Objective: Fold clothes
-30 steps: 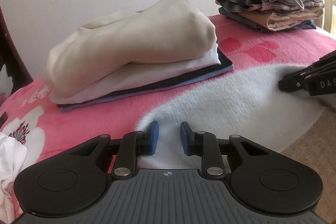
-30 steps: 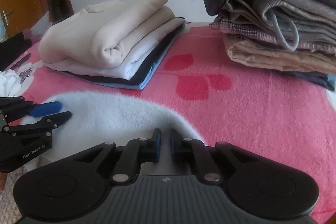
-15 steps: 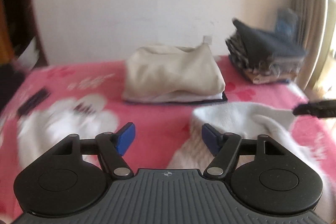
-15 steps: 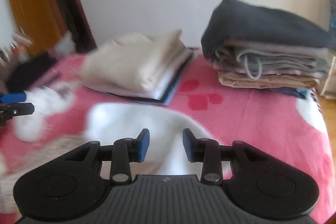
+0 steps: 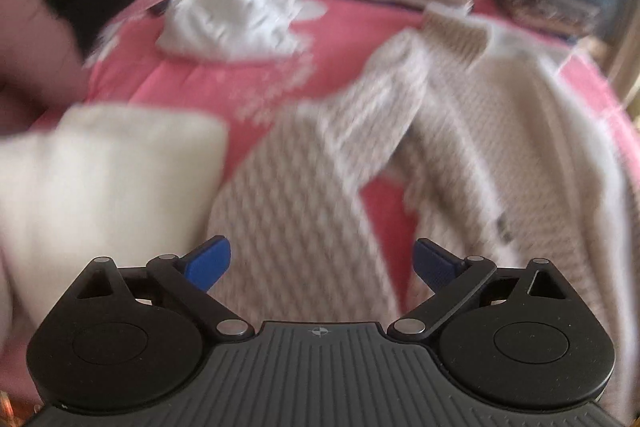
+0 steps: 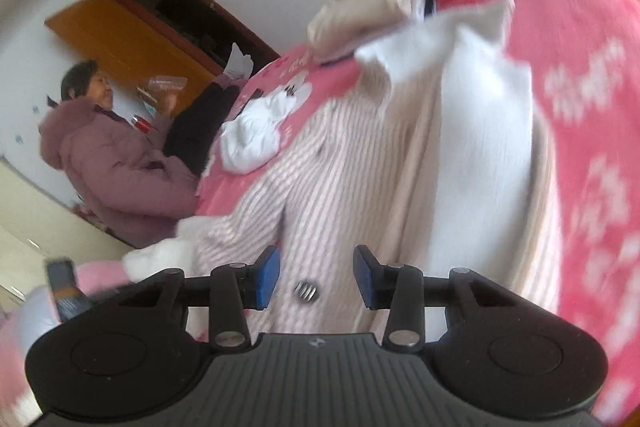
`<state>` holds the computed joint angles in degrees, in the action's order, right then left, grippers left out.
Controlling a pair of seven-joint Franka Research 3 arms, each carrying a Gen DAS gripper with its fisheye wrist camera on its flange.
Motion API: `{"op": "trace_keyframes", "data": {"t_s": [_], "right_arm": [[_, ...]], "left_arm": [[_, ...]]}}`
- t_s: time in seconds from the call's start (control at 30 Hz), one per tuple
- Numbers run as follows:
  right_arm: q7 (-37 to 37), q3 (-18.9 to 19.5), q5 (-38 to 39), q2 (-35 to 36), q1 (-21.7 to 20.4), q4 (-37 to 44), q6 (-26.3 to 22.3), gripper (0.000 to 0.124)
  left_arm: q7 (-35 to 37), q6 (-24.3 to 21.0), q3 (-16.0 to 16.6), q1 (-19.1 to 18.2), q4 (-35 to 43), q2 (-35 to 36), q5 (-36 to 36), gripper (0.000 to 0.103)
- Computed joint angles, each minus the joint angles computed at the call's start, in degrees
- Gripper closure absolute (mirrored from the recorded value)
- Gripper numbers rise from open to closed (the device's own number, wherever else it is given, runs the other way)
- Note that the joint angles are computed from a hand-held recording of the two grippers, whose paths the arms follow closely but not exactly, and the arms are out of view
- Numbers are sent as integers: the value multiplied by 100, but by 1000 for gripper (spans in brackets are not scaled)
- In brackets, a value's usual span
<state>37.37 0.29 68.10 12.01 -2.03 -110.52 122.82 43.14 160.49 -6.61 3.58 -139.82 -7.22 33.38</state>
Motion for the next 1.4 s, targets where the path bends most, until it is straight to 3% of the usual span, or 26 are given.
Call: {"op": "trace_keyframes", "data": {"t_s": [0.13, 0.17, 0.27, 0.33, 0.43, 0.5, 0.6, 0.7, 0.77, 0.87, 1.0, 1.03, 1.07, 1.1, 1.13, 1.2, 1.3, 1.4], "right_arm": [[119, -10, 89, -320, 77, -601, 167, 81], [121, -21, 91, -400, 98, -721, 155, 81], [97, -72, 106, -644, 164, -1073, 85, 81], [161, -122, 136, -767, 197, -1276, 9, 81], [255, -158, 91, -867, 282, -1492, 74, 81], [305, -176, 42, -899, 327, -1591, 130, 81], [433, -199, -12, -856, 358, -1623, 144, 81], [574, -193, -70, -791, 380, -1596, 180, 81], [636, -176, -89, -751, 396, -1566, 232, 81], [729, -149, -120, -691, 418, -1522, 310, 81], [825, -126, -147, -618, 426, -1502, 398, 81], [846, -121, -150, -597, 424, -1496, 414, 81], [872, -117, -164, -573, 422, -1475, 418, 81], [899, -113, -181, -549, 418, -1450, 418, 81], [926, -108, -198, -524, 414, -1424, 418, 81], [923, -89, -235, -483, 414, -1373, 431, 81], [894, -68, -271, -462, 409, -1336, 439, 81], [794, -62, -258, -471, 395, -1344, 427, 81]], "left_arm": [[-110, -229, 1, -95, 16, 242, -357, 11], [-49, -349, 24, -124, 69, 303, -558, 27], [-543, -36, 95, -39, -122, 152, -625, 53], [-731, 123, 125, 37, -250, -2, -612, 84], [-969, 453, 149, 205, -473, -301, -583, 88], [-1615, 727, -80, 591, -565, -535, 20, 90], [-2916, 1019, -629, 1488, -270, -693, 1656, 91], [-3856, 998, -761, 1928, 472, -514, 2920, 92], [-4671, 695, -878, 2146, 1188, -229, 4015, 92], [-5584, 73, -854, 2116, 2218, 297, 5249, 92], [-6120, -1322, -737, 1733, 3120, 1056, 5904, 92], [-6125, -1737, -677, 1579, 3288, 1249, 5988, 79], [-5793, -1833, -731, 1626, 3405, 1436, 5670, 67], [-5231, -1786, -585, 1521, 3509, 1612, 5059, 41], [-4796, -1700, -546, 1527, 3492, 1703, 4451, 33], [-4247, -1545, -484, 1538, 3281, 1741, 3483, 33], [-4484, -1499, -316, 1324, 2670, 1422, 3383, 33], [-4371, -1160, -172, 1095, 2010, 899, 3419, 29]]}}
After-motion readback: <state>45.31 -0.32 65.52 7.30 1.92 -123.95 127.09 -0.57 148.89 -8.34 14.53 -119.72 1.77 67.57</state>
